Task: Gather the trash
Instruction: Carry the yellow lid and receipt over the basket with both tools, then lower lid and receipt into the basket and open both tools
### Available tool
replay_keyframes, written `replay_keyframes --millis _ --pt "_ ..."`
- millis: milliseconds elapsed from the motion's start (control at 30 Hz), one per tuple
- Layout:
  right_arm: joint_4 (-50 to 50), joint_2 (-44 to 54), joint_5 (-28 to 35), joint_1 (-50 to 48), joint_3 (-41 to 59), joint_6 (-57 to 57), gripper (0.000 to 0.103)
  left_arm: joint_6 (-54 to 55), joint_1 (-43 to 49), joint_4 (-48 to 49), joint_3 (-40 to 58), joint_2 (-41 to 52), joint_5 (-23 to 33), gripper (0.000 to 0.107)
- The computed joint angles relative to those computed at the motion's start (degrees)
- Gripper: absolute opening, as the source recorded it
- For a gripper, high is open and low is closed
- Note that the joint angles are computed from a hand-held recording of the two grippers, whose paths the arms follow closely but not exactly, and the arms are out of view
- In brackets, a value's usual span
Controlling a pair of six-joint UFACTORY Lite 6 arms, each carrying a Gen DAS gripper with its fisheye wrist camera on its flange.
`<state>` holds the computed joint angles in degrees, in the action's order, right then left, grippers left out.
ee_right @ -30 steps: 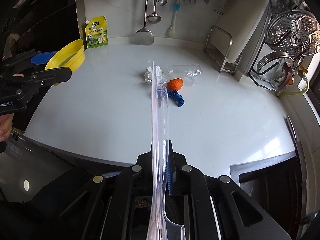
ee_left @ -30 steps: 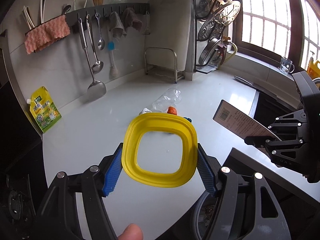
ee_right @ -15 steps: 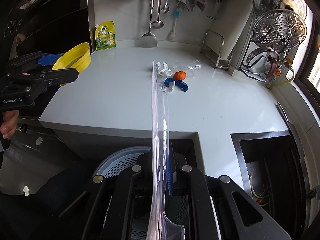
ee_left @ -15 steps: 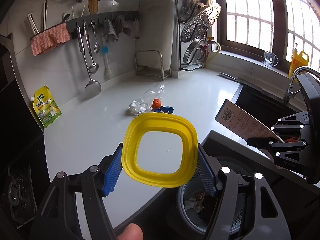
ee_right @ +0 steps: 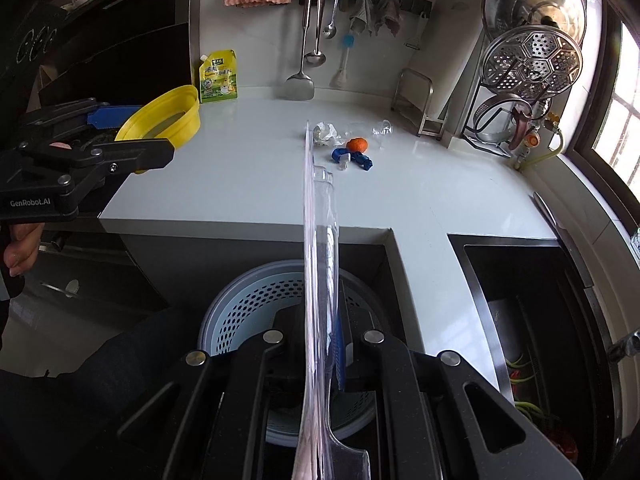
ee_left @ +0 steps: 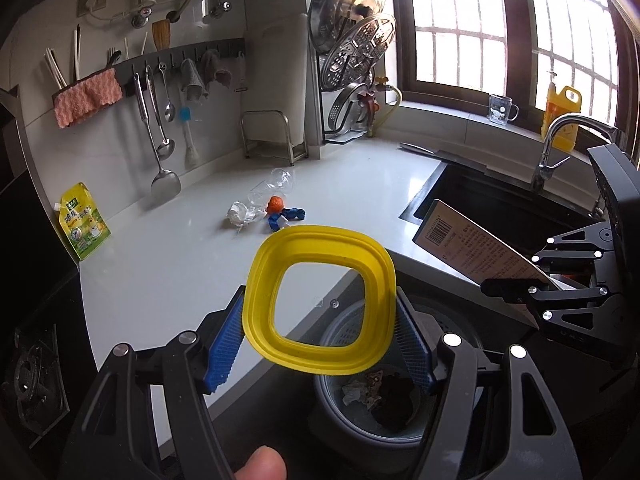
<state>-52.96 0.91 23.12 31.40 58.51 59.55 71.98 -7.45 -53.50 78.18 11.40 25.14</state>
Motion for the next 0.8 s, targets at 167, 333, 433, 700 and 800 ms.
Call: replay_keyframes --millis 167,333,433,700,800 --pt "-7.8 -5.9 2.8 4.8 -6.8 11.7 0.009 5.3 -1.1 -4.1 -7.7 -5.4 -0.8 0.067" --pt "-13.0 -9.9 4.4 8.3 -12.6 21.0 0.009 9.2 -2.0 -6.9 -14.2 -9.9 -0.3 0.067" --pt "-15.1 -11.3 5.3 9.7 -15.5 25.1 0.009 10.9 -2.8 -8.3 -17.4 -11.8 -0.3 0.067" --pt "-19.0 -11.9 6.9 12.9 -20.3 33.8 0.009 15.2 -5.6 -12.4 -22.7 -12.2 -1.9 0.068" --pt "-20.4 -11.0 6.4 13.0 -20.8 36.1 0.009 16.5 -6.8 -13.9 -23.5 -11.3 -2.8 0.068"
